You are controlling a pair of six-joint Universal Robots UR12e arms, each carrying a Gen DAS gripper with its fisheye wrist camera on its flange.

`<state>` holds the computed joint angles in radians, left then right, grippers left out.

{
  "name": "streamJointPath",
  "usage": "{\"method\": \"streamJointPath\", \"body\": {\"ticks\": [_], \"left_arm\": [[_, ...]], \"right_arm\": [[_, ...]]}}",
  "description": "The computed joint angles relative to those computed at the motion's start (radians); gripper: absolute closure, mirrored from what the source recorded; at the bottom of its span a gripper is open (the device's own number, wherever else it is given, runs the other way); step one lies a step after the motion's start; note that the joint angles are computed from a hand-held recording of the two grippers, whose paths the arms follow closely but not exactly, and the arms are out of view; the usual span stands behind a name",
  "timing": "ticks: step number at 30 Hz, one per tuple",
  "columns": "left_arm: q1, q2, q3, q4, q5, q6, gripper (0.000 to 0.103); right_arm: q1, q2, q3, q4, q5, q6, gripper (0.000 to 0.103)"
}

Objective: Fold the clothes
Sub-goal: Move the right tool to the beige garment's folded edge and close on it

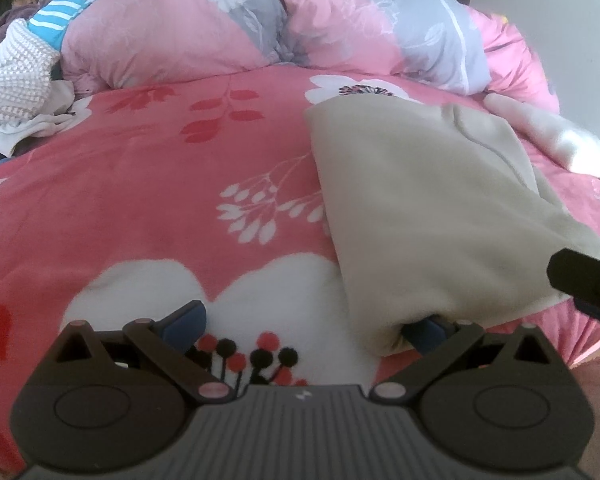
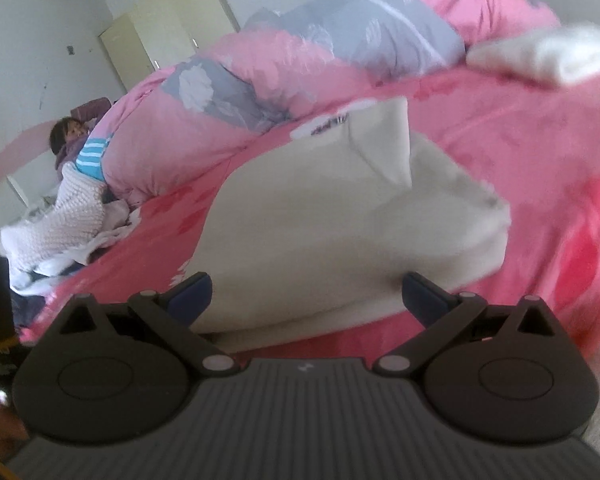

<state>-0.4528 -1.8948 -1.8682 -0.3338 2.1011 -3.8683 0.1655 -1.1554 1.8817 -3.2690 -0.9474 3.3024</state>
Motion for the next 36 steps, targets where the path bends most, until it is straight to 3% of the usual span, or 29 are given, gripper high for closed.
{"method": "streamJointPath", "body": {"ticks": [5, 10, 16, 22, 31, 36], "left_arm": [[-0.001, 0.017, -0.036, 0.076, -0.053, 0.041, 0.000], [-0.004, 0.035, -0.066, 0.129, -0.093, 0.071, 0.000], [-0.003, 0.036, -0.079, 0.191, -0.075, 0.072, 0.000], [0.004, 0.037, -0.092, 0.222, -0.074, 0.066, 0.000], [0.023, 0.046, -0.112, 0.265, -0.062, 0.035, 0.000], [0.041, 0.055, -0.119, 0.266, -0.076, 0.006, 0.000]], "right_arm": [[-0.030, 0.004, 0.004, 0.024, 0.078, 0.160, 0.001], [-0.062, 0.040, -0.007, -0.028, 0.183, 0.351, 0.001], [-0.075, 0.102, -0.035, -0.085, 0.334, 0.564, 0.001], [-0.061, 0.160, -0.085, -0.169, 0.346, 0.709, 0.001], [-0.045, 0.183, -0.104, -0.235, 0.389, 0.811, 0.006], [-0.029, 0.193, -0.131, -0.222, 0.368, 0.811, 0.011]]}}
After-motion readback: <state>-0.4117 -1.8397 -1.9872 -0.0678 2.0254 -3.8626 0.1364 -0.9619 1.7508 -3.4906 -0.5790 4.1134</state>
